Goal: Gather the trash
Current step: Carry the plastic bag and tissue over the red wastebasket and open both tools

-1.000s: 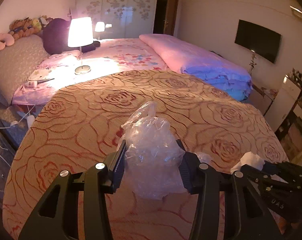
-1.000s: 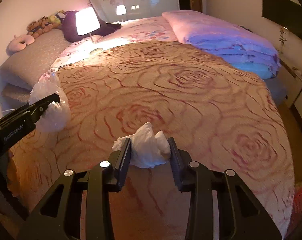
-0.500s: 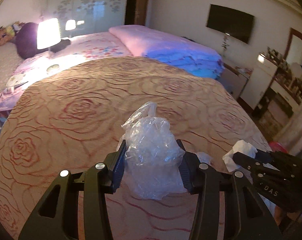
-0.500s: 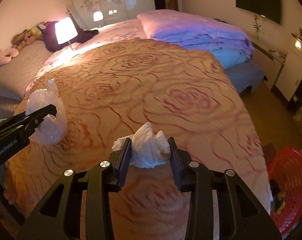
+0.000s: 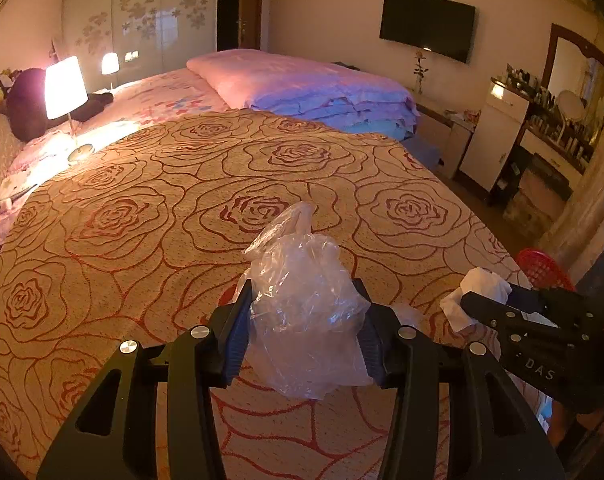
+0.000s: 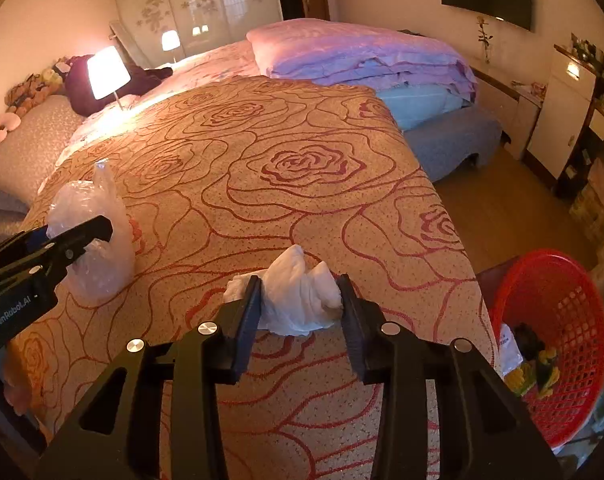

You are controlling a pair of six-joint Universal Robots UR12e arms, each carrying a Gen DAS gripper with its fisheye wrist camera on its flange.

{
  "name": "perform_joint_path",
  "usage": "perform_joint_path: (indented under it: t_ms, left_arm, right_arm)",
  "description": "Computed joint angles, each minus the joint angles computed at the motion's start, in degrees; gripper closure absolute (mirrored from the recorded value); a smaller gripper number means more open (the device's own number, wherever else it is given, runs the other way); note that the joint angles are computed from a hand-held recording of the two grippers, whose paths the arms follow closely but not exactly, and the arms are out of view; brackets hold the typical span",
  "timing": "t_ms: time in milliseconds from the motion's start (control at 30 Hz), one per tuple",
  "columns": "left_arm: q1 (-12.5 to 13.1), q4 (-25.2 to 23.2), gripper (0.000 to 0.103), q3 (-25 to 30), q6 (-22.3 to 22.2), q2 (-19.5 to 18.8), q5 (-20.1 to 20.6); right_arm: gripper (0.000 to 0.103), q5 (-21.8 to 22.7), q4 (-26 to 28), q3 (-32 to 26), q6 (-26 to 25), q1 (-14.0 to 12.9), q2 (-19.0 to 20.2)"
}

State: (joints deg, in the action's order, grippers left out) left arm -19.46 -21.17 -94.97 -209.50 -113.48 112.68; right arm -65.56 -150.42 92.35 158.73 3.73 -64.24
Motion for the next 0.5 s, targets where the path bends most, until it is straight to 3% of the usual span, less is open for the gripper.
perform_joint_path:
  t_ms: [100,267,500]
  left_arm:
    - [0.02,-0.17,0.058,0.03,-0.09,0.05,-0.06]
    - [0.03,-0.18,0.058,0.0,-0.03,0.06,-0.01]
    - [-0.01,-0.15,0.058,0.03,0.1,0.02,0.05]
  right_arm:
    - [0.055,-0.16,-0.86,0.27,0.5,-0.1,-0.01]
    - [0.055,-0.46,-2.55,0.74,1.01,-0.12,-0.16]
    - [0.066,0.34,-1.07,0.23,-0.24,0.0,-0.14]
